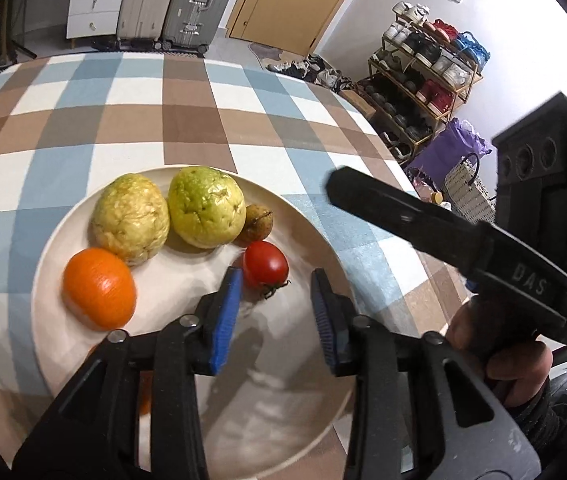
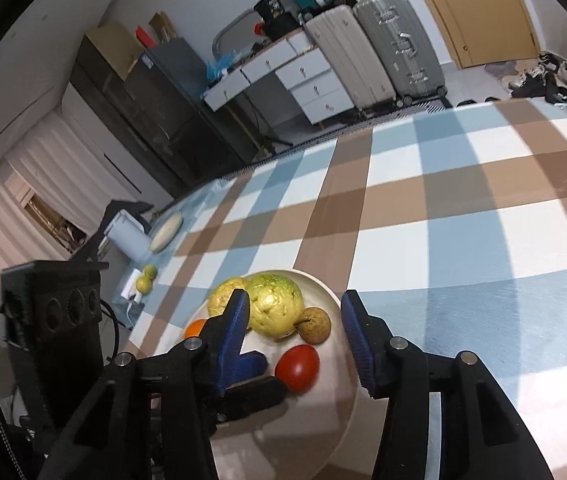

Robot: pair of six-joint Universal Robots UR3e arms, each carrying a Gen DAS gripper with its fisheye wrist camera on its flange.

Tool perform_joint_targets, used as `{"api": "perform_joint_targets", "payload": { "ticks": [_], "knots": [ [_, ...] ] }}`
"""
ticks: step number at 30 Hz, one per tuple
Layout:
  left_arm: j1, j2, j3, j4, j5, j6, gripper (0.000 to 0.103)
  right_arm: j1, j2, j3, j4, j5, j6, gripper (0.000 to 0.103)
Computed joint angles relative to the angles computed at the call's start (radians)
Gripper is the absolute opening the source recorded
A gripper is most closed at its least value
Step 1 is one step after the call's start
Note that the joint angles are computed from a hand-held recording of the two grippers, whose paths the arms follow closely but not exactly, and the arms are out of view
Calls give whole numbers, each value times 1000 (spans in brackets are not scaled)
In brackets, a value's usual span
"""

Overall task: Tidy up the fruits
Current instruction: 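Carry the tomato and brown fruit onto the cream plate and open both tools, then move both tools back toward the remaining plums and fruits on the cloth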

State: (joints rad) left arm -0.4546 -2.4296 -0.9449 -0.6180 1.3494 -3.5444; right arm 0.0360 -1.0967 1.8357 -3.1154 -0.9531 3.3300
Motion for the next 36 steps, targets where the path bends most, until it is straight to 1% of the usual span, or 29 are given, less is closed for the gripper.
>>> {"api": "perform_joint_targets", "payload": {
  "ticks": [2,3,4,5,6,7,9,12,13,14,19,22,26,28,32,36],
  "knots": [
    [-7,56,-78,37,18,-1,41,-8,-61,72,-31,-9,7,55],
    [-11,80,-111,52,27,-2,42,-11,-84,96,-39,-9,7,61],
    [-16,110,-149,70,41,-3,43,-13,-120,138,-56,-13,7,64],
    [-20,135,-178,81,54,-5,47,-13,-150,171,-71,-23,7,69],
    [-24,157,-204,90,64,-8,53,-13,-185,206,-83,-33,7,72],
    [-32,192,-245,109,82,-14,56,-15,-214,233,-90,-37,5,73],
    [-46,253,-317,144,118,-23,68,-15,-284,299,-111,-49,5,84],
    [-68,328,-393,170,159,-26,74,-8,-397,401,-155,-81,16,95],
    [-79,356,-416,172,181,-27,77,-3,-433,428,-160,-94,19,97],
    [-89,378,-436,174,201,-30,81,1,-463,450,-162,-103,21,98],
    [-137,503,-552,197,288,-39,84,38,-628,554,-155,-149,28,101],
    [-164,570,-623,215,328,-48,89,77,-699,595,-150,-190,28,102],
    [-199,645,-710,244,380,-72,100,163,-765,633,-149,-273,36,103],
    [-220,683,-761,268,403,-82,101,202,-776,641,-154,-307,37,103],
    [-264,730,-838,307,455,-96,102,320,-778,661,-192,-422,46,103],
    [-310,757,-901,326,508,-110,102,419,-756,671,-225,-515,49,103]
  ]
}}
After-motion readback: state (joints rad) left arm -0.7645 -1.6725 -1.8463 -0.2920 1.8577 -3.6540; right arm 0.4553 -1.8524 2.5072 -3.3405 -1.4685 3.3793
